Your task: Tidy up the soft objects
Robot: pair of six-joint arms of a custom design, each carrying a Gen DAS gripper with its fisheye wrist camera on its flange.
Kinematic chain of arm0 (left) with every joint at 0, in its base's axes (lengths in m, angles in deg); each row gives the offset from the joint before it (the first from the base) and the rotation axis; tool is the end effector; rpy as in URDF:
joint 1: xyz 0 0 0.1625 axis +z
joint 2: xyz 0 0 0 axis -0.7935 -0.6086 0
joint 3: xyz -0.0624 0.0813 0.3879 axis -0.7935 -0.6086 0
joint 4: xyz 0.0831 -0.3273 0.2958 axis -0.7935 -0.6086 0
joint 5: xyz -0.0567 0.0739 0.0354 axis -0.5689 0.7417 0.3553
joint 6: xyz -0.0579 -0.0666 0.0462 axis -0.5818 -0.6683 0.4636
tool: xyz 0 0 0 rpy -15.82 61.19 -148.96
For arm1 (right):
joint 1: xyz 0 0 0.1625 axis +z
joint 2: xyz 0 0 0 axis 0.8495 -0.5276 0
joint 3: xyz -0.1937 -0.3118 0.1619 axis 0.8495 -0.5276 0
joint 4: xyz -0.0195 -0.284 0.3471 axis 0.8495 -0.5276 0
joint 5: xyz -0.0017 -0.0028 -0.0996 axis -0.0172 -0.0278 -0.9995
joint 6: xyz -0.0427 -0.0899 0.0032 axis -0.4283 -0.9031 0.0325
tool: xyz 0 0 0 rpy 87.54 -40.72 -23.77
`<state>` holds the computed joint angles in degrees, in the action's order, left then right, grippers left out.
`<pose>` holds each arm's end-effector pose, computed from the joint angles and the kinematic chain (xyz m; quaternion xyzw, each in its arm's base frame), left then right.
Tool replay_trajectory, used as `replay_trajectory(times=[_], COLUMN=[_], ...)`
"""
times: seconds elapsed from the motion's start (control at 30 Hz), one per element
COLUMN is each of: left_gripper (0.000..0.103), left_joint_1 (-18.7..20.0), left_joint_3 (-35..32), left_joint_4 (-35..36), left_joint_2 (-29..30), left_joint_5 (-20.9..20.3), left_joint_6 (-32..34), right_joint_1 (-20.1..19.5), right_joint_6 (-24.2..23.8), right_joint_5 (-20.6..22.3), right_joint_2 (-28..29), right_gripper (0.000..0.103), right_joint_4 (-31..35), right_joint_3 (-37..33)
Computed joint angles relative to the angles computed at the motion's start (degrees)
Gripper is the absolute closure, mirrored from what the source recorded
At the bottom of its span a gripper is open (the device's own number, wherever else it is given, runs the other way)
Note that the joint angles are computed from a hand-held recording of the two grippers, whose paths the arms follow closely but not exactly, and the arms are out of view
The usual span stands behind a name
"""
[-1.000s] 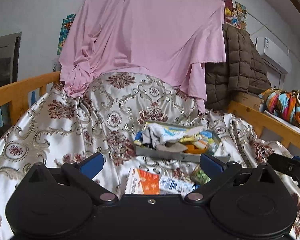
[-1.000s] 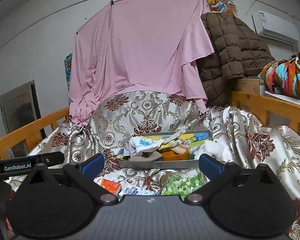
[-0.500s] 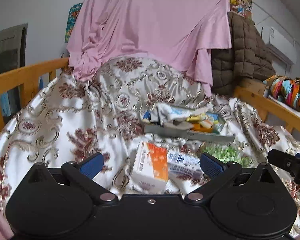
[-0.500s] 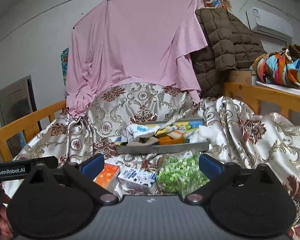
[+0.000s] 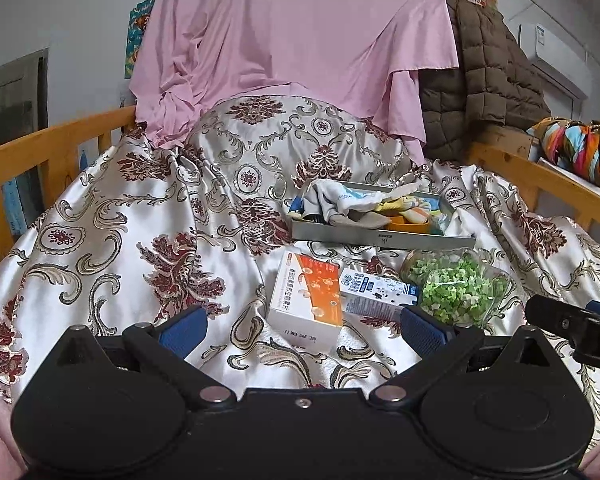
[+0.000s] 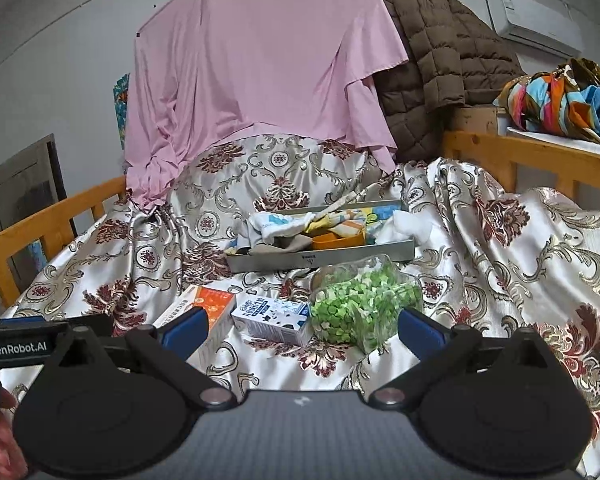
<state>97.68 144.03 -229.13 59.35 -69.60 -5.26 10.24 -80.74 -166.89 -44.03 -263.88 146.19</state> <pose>-0.3223 -0.6218 -0.0941 0.2334 0.8160 -0.4584 0.2636 -0.0718 -0.5747 0.2827 0.1606 -0.7839 0.5378 0.2654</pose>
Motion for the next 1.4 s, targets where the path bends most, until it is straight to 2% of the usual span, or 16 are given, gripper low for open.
replay_trajectory(times=[0.5,1.4], left_gripper=[0.001,0.001], left_joint_1=[-0.1,0.2], left_joint_3=[-0.3,0.4], left_joint_4=[2.8,3.5], left_joint_2=[0.3,-0.2], left_joint_5=[1.6,1.7], left_joint_6=[-0.7,-1.7], right_joint_1=[1.1,1.2], right_joint_6=[-0.4,1.1], right_joint_5=[-6.0,-7.9], right_joint_2=[0.9,1.0], right_gripper=[0.000,0.000], right_joint_4=[3.3,4.7], right_joint_3=[-1.1,-1.9])
